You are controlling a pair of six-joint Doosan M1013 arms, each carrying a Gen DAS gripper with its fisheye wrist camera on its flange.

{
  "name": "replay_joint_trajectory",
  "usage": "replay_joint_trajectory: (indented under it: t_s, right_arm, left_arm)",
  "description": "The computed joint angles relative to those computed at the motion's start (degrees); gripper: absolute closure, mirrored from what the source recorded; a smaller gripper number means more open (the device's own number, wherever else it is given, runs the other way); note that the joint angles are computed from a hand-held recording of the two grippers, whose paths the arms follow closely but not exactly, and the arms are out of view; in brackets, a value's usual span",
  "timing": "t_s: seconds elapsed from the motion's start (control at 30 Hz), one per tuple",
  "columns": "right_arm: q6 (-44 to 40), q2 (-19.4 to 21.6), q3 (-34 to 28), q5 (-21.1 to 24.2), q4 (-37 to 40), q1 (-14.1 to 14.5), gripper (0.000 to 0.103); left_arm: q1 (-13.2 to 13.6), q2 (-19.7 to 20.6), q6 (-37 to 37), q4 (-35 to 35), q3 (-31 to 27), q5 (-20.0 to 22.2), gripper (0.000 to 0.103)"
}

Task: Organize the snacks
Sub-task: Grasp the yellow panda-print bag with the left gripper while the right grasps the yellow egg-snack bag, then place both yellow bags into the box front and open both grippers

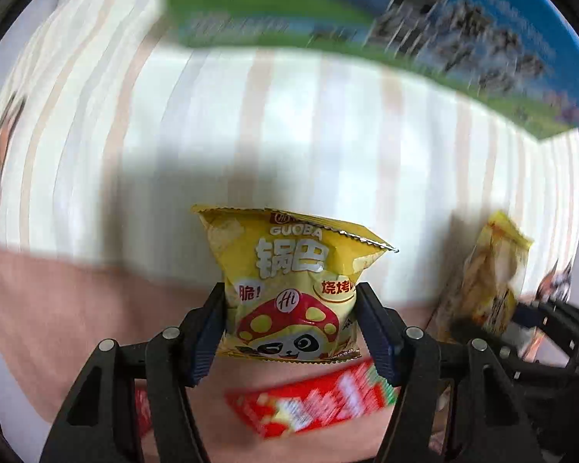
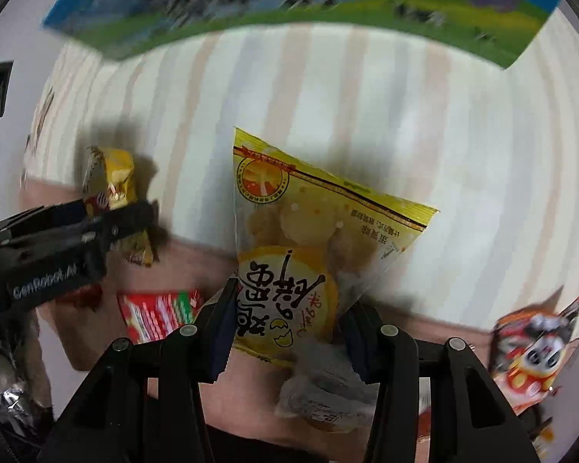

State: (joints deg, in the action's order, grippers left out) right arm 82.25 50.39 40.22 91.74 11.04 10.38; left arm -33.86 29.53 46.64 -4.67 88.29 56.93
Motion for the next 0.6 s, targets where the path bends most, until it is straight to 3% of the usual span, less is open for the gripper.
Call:
replay_joint_trajectory:
  t_s: [0.07, 0.1, 0.3, 0.33, 0.37, 0.4, 0.47, 0.6]
  right_arm:
    - [1.6, -1.2, 2.7, -3.1, -0.1, 0.2, 0.036]
    - [3.4, -1.8, 4.4, -4.4, 0.7, 0.0, 0.034]
    - [9.9, -5.1, 11.2, -12.5, 2.6, -1.3, 0.033]
    - [9.8, -5.5, 11.6, -13.0, 2.4, -2.1, 0.037]
    - [10.6, -5.8, 12.2, -13.8, 1.6, -2.0, 0.050]
    - [10.9, -6.1, 12.6, -14.4, 1.6, -2.0, 0.053]
    - [12.2, -5.7, 10.8, -14.0, 2.0, -2.0, 0.055]
    - [11.1, -6.8, 11.2, -15.2, 4.1, -2.8, 0.059]
  left_arm:
    - [0.1, -0.3, -0.3, -1.3, 1.5, -0.9, 0.038]
    - [0.6, -0.2, 0.1, -3.3, 2.2, -1.9, 0.036]
    - [0.7, -0.3, -0.8, -3.4, 3.5, -4.3, 0.034]
    - [0.3, -0.2, -1.4, -2.7, 3.4, -4.4, 0.035]
    - [-0.1, -0.6, -2.2, -1.5, 3.6, -4.3, 0.042]
    - [-0.6, -0.9, -3.2, -0.3, 3.8, -4.1, 0.044]
    - [-1.4, -1.1, -4.4, 1.1, 3.1, -3.4, 0.051]
    - [-2.6, -2.7, -6.2, 2.6, 3.2, -3.8, 0.052]
